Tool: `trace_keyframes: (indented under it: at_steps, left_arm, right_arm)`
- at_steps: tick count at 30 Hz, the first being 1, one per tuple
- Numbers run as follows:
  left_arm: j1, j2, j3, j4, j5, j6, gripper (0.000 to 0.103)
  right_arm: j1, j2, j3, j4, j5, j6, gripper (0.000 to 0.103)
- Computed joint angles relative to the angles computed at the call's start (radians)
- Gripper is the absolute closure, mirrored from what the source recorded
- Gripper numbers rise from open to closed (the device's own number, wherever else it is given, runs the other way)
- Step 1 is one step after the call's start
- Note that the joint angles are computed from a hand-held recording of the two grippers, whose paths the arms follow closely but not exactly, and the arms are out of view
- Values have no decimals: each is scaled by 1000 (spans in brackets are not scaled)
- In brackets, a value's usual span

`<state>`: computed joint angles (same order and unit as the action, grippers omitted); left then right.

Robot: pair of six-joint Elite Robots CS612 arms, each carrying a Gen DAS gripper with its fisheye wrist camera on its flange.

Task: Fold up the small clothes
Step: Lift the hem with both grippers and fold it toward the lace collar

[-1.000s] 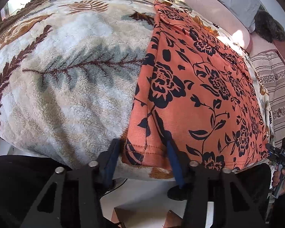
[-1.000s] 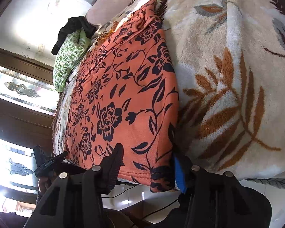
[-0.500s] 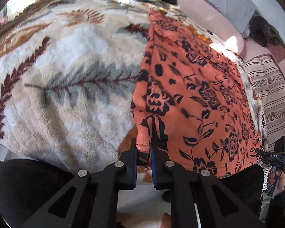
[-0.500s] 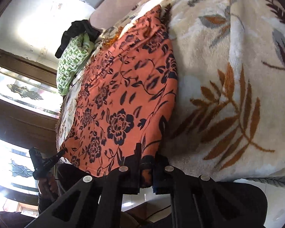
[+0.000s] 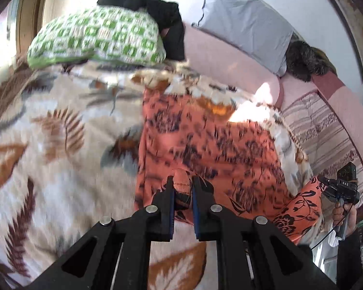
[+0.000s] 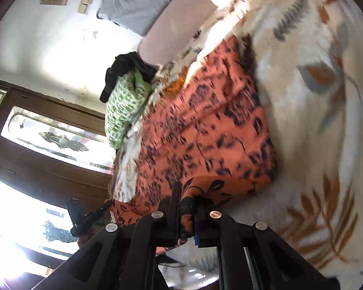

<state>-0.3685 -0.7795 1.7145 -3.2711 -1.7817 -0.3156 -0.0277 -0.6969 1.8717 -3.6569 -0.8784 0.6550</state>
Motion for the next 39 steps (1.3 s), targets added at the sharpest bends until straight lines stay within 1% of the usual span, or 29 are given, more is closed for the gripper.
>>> trace_keyframes:
  at_steps: [2, 3, 4, 5, 6, 7, 8, 9, 10, 11, 12, 14, 15, 16, 17, 18, 19, 20, 22, 23, 24, 25, 26, 28, 29, 32, 35, 37, 39]
  left_arm:
    - [1, 46, -113, -5, 36, -16, 90]
    - [2, 74, -174, 21, 67, -32, 86]
    - [0, 111, -245, 59, 106, -44, 85]
    - [-8, 153, -321, 107, 175, -41, 66]
    - [-21, 198, -402, 182, 276, -21, 28]
    - [-31, 244, -484, 286, 363, 14, 16]
    - [-36, 280, -548, 387, 408, 52, 16]
    - [-36, 304, -580, 445, 411, 77, 19]
    - [-29, 309, -578, 462, 372, 70, 23]
    - [-19, 300, -552, 436, 314, 58, 27]
    - [-15, 288, -505, 370, 299, 58, 27]
    - [-14, 252, -409, 301, 286, 92, 26]
    - [-12, 235, -369, 278, 253, 111, 26]
    - [-5, 220, -337, 271, 200, 138, 26]
    - [-3, 209, -308, 261, 158, 152, 25]
    - [-2, 205, -288, 251, 134, 149, 25]
    - [-3, 203, -275, 260, 111, 145, 25]
    - [-5, 209, -284, 295, 78, 152, 25]
    - [-8, 231, -318, 359, 50, 136, 27]
    - [-10, 242, -338, 386, 51, 112, 48]
    - [-16, 244, -347, 394, 77, 104, 72]
    - [-16, 245, -362, 412, 70, 100, 86]
    - [-16, 242, -375, 442, 62, 83, 91]
    - [-25, 223, -366, 422, 102, 78, 91]
    - [-27, 207, -347, 393, 101, 81, 91]
    - [-27, 139, -252, 273, 87, 81, 91]
    - [-34, 61, -110, 163, 102, 98, 91]
    - [-40, 21, -17, 126, 84, 80, 91]
    - [-36, 12, 49, 122, 55, 66, 86]
  right_arm:
    - [-1, 10, -94, 15, -29, 4, 95]
    - [0, 23, -148, 24, -56, 31, 95]
    - [-1, 43, -204, 38, -80, 70, 94]
    - [-3, 67, -260, 74, -103, 91, 91]
    - [-2, 93, -321, 142, -119, 81, 85]
    - [3, 114, -375, 247, -150, 51, 56]
    - [13, 127, -409, 351, -223, 55, 15]
    - [18, 134, -424, 419, -282, 76, 11]
    - [20, 143, -432, 445, -300, 81, 11]
    - [17, 152, -428, 429, -276, 87, 11]
    - [19, 153, -404, 374, -280, 84, 12]
    - [30, 129, -348, 348, -344, 5, 12]
    - [30, 117, -319, 336, -350, -16, 12]
    - [29, 107, -292, 330, -343, -29, 11]
    - [24, 102, -271, 322, -313, -50, 11]
    - [25, 98, -259, 330, -285, -85, 11]
    - [26, 93, -252, 352, -273, -131, 13]
    - [29, 90, -247, 374, -263, -180, 13]
    - [39, 98, -280, 468, -252, -242, 16]
    - [46, 106, -306, 532, -262, -263, 33]
    - [53, 111, -329, 586, -280, -274, 48]
    - [60, 115, -351, 639, -299, -271, 71]
    - [65, 111, -362, 675, -314, -284, 81]
    - [79, 95, -373, 729, -361, -309, 88]
    - [80, 84, -367, 732, -366, -308, 91]
    - [73, 27, -298, 629, -345, -271, 96]
    - [78, -40, -210, 592, -342, -302, 96]
    - [81, -82, -126, 548, -331, -309, 96]
    - [81, -104, -40, 492, -313, -284, 96]
